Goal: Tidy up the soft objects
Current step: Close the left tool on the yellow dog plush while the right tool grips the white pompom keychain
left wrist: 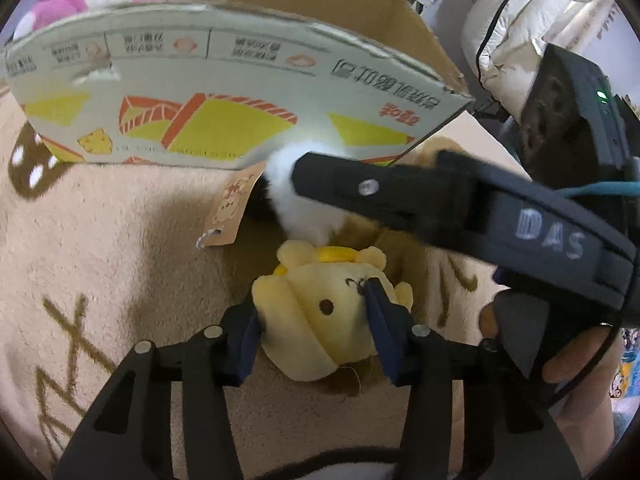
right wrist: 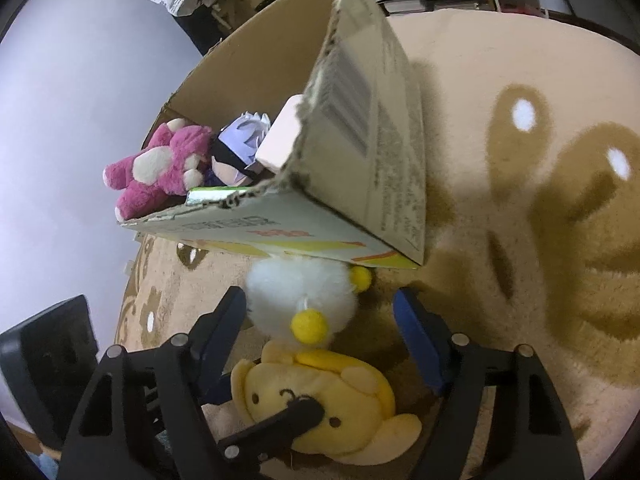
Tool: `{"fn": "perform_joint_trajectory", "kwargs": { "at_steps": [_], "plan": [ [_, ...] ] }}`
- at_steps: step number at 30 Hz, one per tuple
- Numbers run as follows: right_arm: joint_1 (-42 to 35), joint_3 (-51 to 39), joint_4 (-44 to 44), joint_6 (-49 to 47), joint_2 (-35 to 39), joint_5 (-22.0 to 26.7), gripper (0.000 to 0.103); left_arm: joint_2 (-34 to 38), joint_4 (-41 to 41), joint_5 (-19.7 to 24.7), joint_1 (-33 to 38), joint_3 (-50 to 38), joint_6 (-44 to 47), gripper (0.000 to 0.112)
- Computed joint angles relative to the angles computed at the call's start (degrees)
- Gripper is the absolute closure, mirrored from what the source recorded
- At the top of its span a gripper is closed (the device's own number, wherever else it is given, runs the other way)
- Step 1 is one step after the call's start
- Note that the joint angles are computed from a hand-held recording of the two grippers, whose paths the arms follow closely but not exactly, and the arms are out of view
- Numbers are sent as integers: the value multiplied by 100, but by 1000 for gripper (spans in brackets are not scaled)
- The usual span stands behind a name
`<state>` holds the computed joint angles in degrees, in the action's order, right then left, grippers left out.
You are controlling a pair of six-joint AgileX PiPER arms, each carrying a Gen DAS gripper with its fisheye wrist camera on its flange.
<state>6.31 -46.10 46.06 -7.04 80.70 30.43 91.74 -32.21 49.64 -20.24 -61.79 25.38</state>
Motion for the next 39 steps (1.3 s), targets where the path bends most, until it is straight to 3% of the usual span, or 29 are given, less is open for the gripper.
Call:
{"fn": "perform_joint_trajectory", "kwargs": {
  "at_steps": [2, 4, 8, 9, 10, 15, 18, 27, 39],
  "plan": [
    [35, -35, 88, -93, 83, -14, 26, -50, 89, -72, -81, -5, -123, 66],
    [91, -105, 22, -22, 221, -17, 41, -83, 282, -130, -124, -39, -337, 66],
    [117, -65, 329, -257, 342, -149, 50, -145, 553, -143, 23, -93, -483, 66],
    [112, -49, 364, -287, 334, -176, 64, -157, 612, -158, 31, -108, -526, 66],
    [113, -46, 352, -278, 328, -196, 68, -168, 684, -179, 39, -128, -574, 66],
    [308, -93, -450, 473, 131, -346, 77, -200, 1131, -316, 14, -228, -878, 66],
    [440, -111, -984, 990, -64, -438, 91, -271, 1374, -426, 11, -183, -1032, 66],
    [673, -180, -1881, 1886, -408, -390, 92, -660, 1491, -255, 678, -184, -706, 66],
    [1121, -500, -3582, 3544, -1142, -8, 92, -1236, 1942, -271, 882, -440, -734, 66]
  ]
}}
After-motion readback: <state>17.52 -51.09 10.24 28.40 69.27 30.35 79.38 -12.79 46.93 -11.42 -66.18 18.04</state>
